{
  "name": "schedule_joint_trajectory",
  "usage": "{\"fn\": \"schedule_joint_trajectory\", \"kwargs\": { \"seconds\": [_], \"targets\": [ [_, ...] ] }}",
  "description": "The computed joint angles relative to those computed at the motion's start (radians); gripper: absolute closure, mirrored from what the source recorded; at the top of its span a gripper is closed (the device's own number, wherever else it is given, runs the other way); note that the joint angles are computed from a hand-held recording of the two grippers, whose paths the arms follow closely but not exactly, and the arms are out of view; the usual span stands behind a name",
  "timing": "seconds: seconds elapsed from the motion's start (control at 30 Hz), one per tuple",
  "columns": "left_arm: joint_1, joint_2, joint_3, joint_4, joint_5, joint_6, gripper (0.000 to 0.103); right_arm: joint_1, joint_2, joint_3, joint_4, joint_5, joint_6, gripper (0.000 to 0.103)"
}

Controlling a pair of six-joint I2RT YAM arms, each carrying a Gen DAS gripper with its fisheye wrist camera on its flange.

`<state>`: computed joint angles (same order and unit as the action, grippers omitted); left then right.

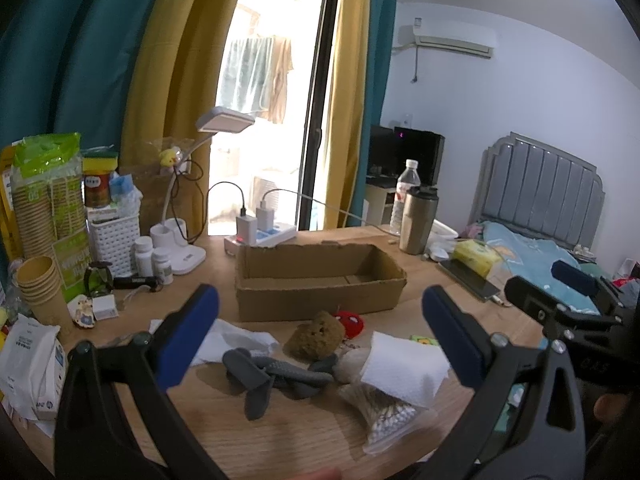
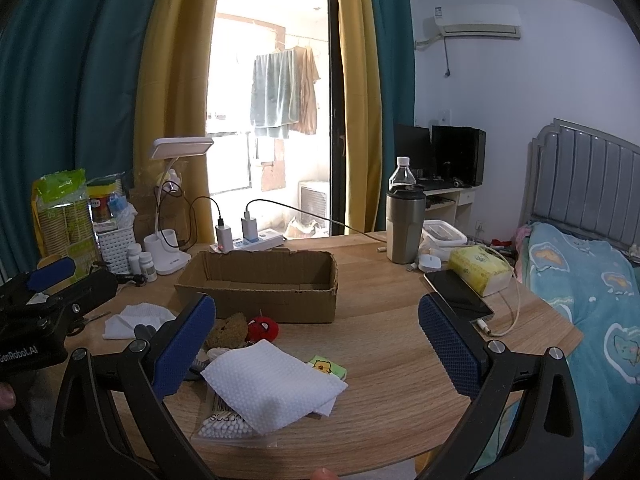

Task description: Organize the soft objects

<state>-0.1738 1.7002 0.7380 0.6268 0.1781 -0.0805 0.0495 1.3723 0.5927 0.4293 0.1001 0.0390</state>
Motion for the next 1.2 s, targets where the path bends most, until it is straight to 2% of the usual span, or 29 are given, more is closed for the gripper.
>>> {"fn": "schedule_joint_trajectory", "kwargs": {
  "seconds": [0.77,1.2],
  "targets": [
    [0.002,0.003,-0.008,0.004,0.0,-0.003,0.001,0.004,0.006,-0.002,0.002,0.003,-0.001,0.0],
    [0.028,0.099,0.042,-0.018,0.004,-0.02,0.001,-0.009,0.094,0.023,0.008,-0.013,0.0,0.0]
  ]
}}
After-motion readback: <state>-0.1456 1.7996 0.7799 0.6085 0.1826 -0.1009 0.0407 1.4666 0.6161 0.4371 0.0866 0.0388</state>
